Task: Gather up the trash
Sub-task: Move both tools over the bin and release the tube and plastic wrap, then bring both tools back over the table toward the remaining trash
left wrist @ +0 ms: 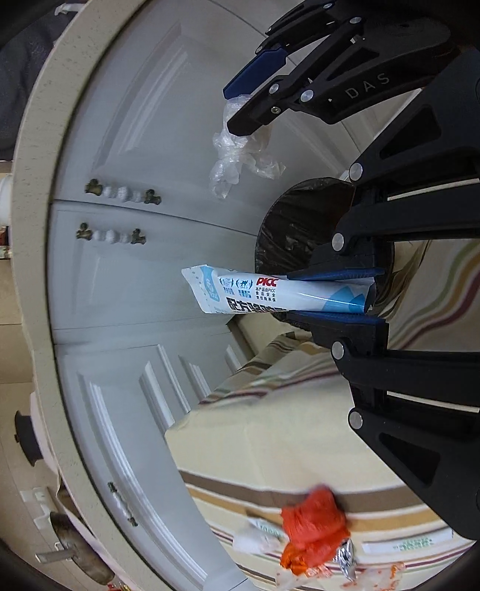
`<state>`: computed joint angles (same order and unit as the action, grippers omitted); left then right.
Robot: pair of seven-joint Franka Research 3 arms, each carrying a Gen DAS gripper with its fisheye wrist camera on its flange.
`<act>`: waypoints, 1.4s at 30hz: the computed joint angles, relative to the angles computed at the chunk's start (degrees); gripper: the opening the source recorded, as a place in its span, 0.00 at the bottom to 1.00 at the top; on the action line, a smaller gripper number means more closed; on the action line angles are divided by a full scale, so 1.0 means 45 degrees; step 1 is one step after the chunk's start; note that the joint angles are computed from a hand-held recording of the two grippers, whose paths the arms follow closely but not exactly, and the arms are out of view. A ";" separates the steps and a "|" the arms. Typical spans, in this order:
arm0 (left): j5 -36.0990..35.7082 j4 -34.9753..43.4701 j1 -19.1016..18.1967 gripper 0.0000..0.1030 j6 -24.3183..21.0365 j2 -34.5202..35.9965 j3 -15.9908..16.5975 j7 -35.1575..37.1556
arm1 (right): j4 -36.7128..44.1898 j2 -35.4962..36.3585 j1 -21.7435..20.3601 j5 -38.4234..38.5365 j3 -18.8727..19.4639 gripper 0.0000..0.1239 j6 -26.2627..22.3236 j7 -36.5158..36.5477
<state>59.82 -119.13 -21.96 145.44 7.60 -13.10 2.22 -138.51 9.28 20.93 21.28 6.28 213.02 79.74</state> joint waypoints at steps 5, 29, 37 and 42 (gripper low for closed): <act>-0.0731 0.1388 -0.0103 0.28 -0.0373 0.1356 0.0172 0.0829 | 0.0794 0.0940 -0.0439 -0.0825 -0.0123 0.35 -0.0310 0.0402; -0.0488 -0.3302 0.1083 0.50 -0.0371 -0.3817 -0.0405 -0.0944 | -0.0480 -0.1074 0.0260 -0.1480 0.0561 0.41 -0.0716 0.1577; -0.1924 -0.6244 0.1750 0.50 -0.1551 -0.7318 -0.1086 -0.0759 | -0.0649 -0.1458 0.1175 -0.2215 0.0974 0.41 -0.0951 0.2157; -0.3035 -0.7901 0.1901 0.50 -0.2198 -0.9311 -0.1250 -0.0417 | -0.0607 -0.1482 0.1778 -0.2506 0.1259 0.41 -0.1155 0.2227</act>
<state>46.16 -154.69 -13.40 135.55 -34.30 -18.73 0.34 -141.24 2.61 28.93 10.01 11.95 207.82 89.76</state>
